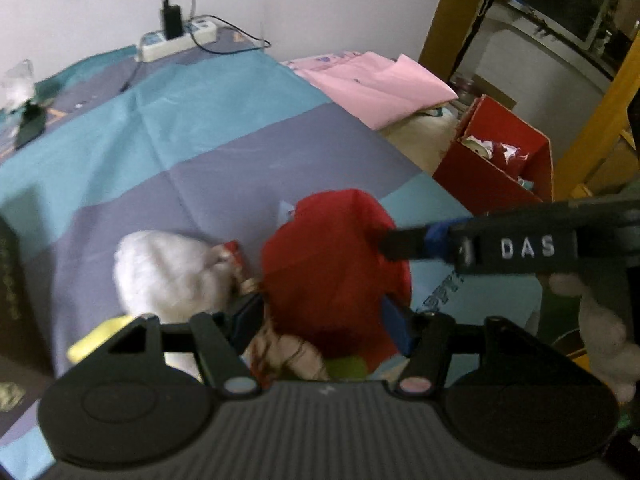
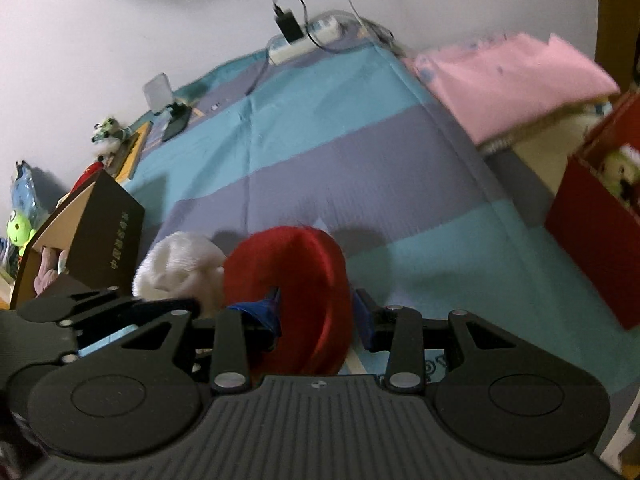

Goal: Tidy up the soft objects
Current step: 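Move the right tool back to the pile and grasp the red hat, then carry the red hat into the box and open the right tool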

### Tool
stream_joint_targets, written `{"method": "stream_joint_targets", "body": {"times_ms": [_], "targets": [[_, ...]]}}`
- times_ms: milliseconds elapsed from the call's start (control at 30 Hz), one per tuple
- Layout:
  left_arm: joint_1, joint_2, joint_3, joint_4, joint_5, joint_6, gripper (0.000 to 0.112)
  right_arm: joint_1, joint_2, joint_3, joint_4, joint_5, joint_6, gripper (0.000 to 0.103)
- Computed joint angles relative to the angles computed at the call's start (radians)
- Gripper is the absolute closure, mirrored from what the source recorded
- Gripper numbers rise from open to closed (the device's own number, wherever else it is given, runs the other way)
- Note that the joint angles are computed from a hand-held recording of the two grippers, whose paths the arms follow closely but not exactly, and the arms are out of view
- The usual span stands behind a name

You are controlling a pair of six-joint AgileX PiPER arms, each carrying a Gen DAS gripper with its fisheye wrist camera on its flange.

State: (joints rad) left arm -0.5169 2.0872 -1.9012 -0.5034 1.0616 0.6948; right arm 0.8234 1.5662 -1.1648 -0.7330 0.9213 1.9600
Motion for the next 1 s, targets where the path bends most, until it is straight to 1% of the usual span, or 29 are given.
{"method": "stream_joint_targets", "body": {"times_ms": [133,167,200,267,300,400,433,500,600,700,833,1000], "targets": [[-0.022,0.081,-0.080,-0.010,0.025,-0.029,0.050,-0.045,0.003,0.026,0.048,-0.088,-0.006,0.081],[-0.022,0.093,-0.094,-0.023,0.033,-0.024,0.060,-0.062,0.008,0.032,0.072,-0.117,-0.021,0.080],[-0.020,0.114,-0.125,-0.040,0.065,-0.013,0.071,-0.074,0.009,0.035,0.090,-0.137,-0.033,0.080],[-0.017,0.128,-0.141,-0.060,0.084,-0.002,0.075,-0.097,0.012,0.048,0.104,-0.177,-0.031,0.080],[-0.016,0.134,-0.148,-0.066,0.090,0.004,0.081,-0.113,0.006,0.060,0.119,-0.214,-0.045,0.080],[-0.006,0.142,-0.162,-0.092,0.101,0.013,0.089,-0.145,-0.016,0.092,0.134,-0.310,-0.053,0.080],[-0.001,0.142,-0.166,-0.105,0.103,0.018,0.090,-0.151,-0.022,0.099,0.130,-0.328,-0.050,0.080],[0.013,0.121,-0.143,-0.133,0.086,0.038,0.090,-0.152,-0.034,0.101,0.110,-0.342,-0.033,0.080],[0.038,0.102,-0.145,-0.176,0.087,0.048,0.090,-0.157,-0.053,0.092,0.079,-0.360,-0.017,0.080],[0.067,0.065,-0.126,-0.214,0.069,0.074,0.090,-0.154,-0.059,0.062,0.047,-0.364,-0.019,0.079],[0.114,0.001,-0.071,-0.240,0.027,0.108,0.090,-0.144,-0.017,-0.040,0.026,-0.345,-0.084,0.079],[0.211,-0.056,-0.035,-0.278,0.018,0.136,0.090,-0.155,0.081,-0.198,0.068,-0.376,-0.229,0.079]]}}
